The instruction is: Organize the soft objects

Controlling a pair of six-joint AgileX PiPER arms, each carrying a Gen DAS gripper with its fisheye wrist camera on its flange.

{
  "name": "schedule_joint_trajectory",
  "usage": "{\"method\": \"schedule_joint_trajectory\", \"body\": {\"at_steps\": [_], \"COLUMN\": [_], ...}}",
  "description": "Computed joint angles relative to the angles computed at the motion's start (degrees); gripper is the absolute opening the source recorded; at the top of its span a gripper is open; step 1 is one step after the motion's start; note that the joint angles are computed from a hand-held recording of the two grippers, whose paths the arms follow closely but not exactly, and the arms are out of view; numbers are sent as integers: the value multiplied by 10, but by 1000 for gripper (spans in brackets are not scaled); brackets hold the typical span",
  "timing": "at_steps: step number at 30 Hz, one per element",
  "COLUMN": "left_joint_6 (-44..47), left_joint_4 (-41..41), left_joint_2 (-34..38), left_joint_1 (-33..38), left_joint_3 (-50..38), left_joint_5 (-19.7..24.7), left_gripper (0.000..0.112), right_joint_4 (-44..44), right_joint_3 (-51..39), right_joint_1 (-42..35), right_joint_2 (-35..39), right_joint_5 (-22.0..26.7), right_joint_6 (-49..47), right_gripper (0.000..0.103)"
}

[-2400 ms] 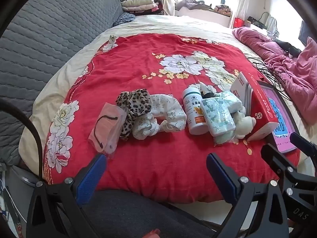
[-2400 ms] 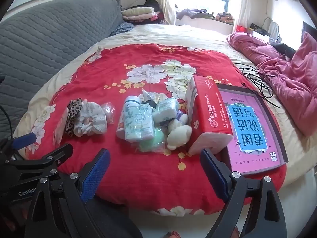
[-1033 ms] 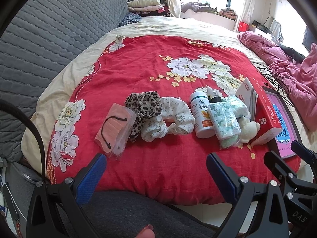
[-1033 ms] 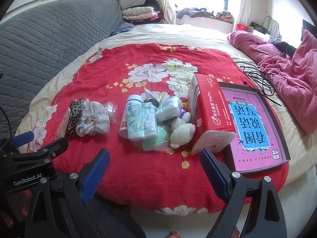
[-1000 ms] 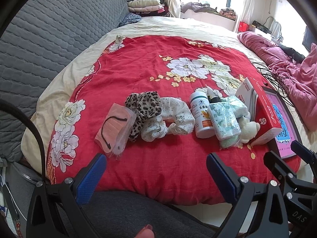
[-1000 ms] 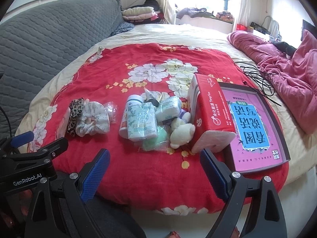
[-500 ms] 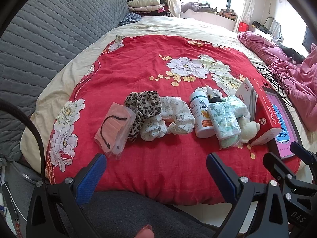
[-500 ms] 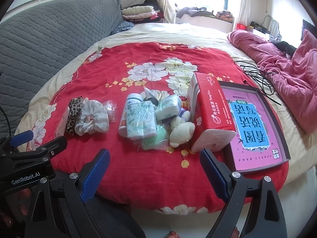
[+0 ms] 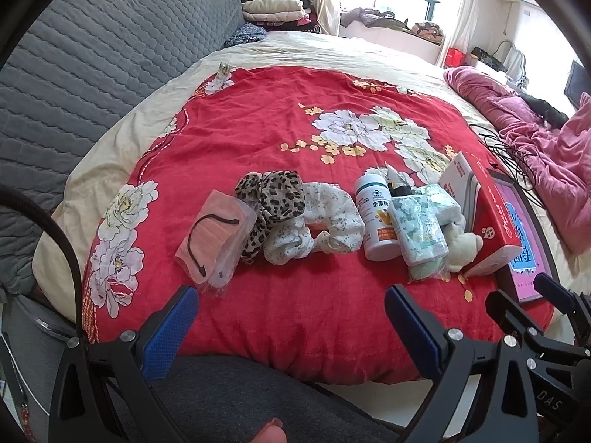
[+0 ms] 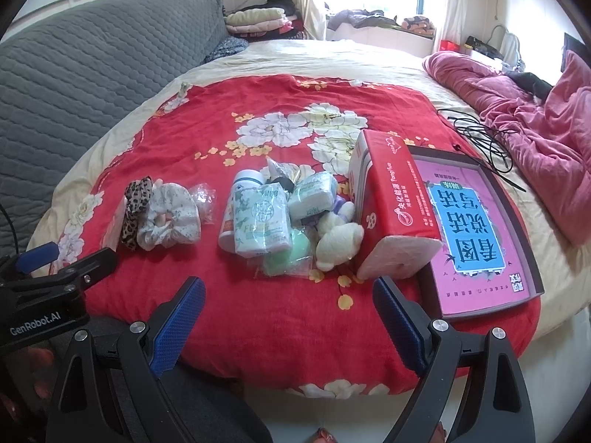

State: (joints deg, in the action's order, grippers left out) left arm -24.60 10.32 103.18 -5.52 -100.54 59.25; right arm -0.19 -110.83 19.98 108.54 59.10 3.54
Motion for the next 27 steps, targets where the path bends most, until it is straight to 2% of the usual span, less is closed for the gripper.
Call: {"method": "schedule_joint_trajectory", "body": {"at_steps": [14, 22, 27], "left_joint_6": [39, 75, 101], "left_joint_4": [-65, -96, -120], "left_joint_2": [33, 113, 162], "left_joint_1": [75, 104, 118], "left_joint_3": [-28, -129, -189], "left_joint_5": [0, 32, 59], "left_gripper": [101, 101, 100], "right_joint_4": [16, 18, 16], "right_joint_3": [-65, -149, -234], "right_joint_1": [4, 3, 2], "right_joint_2": [58, 121, 177], "right_joint_5": [15, 44, 82], "right_joint_6": [-9, -8, -2], "right_gripper": [92, 92, 92]}}
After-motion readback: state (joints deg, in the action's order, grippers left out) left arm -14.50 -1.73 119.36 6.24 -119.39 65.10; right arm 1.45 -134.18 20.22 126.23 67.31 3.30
